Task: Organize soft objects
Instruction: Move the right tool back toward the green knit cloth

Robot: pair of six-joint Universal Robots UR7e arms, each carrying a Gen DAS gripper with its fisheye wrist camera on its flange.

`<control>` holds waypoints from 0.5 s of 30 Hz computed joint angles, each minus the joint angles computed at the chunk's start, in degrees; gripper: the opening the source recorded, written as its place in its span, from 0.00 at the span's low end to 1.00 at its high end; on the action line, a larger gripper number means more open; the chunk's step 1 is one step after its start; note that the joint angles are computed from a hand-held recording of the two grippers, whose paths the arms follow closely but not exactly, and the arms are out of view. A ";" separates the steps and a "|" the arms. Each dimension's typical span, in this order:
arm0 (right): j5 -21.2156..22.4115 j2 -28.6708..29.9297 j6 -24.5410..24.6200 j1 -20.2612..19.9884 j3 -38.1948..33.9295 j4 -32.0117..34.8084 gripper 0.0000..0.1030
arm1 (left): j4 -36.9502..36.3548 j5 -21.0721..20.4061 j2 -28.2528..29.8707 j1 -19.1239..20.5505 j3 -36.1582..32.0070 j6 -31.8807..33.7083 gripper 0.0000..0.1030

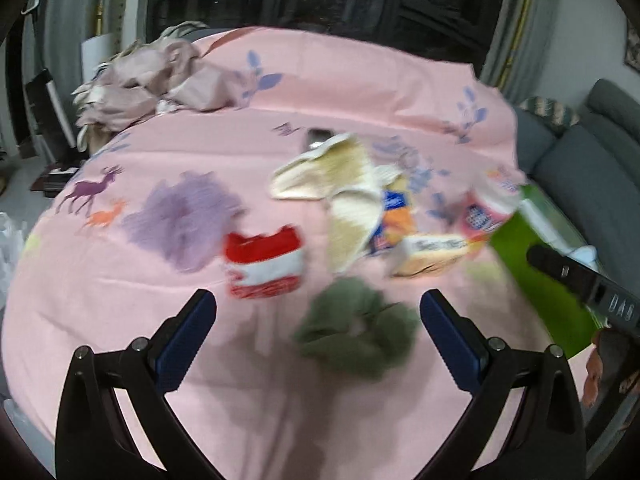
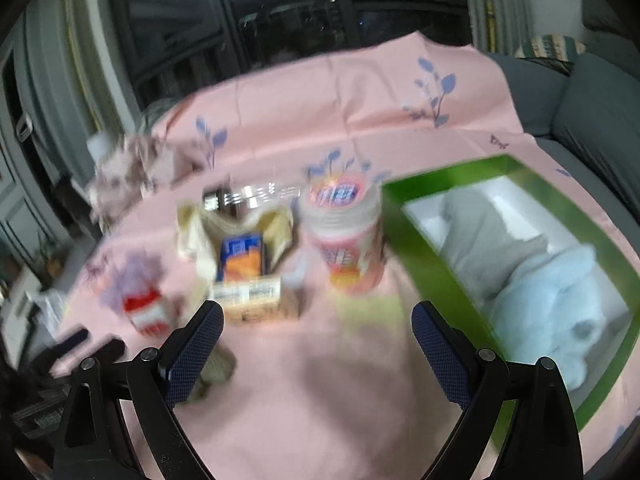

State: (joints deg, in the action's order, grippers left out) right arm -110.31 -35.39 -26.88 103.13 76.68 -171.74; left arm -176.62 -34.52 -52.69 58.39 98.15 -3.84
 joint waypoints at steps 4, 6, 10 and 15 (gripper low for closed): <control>-0.59 1.39 -1.03 -0.47 1.54 0.21 0.93 | 3.94 1.24 -0.66 1.43 0.25 -2.13 0.99; -4.90 3.53 -2.28 0.09 -0.10 1.06 0.93 | 5.35 1.94 -0.78 1.89 0.44 -2.96 0.99; -11.02 7.97 -6.84 0.93 -3.43 -2.97 0.93 | 10.35 0.02 -1.18 2.94 0.15 -6.28 0.99; -12.06 10.42 -4.71 0.46 -7.01 -1.23 0.93 | 15.12 1.80 -0.71 3.65 -0.91 -9.64 0.99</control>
State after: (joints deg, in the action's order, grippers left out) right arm -122.37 -24.96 -31.59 103.59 69.67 -172.96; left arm -161.50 -32.72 -53.41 62.04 97.23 -13.48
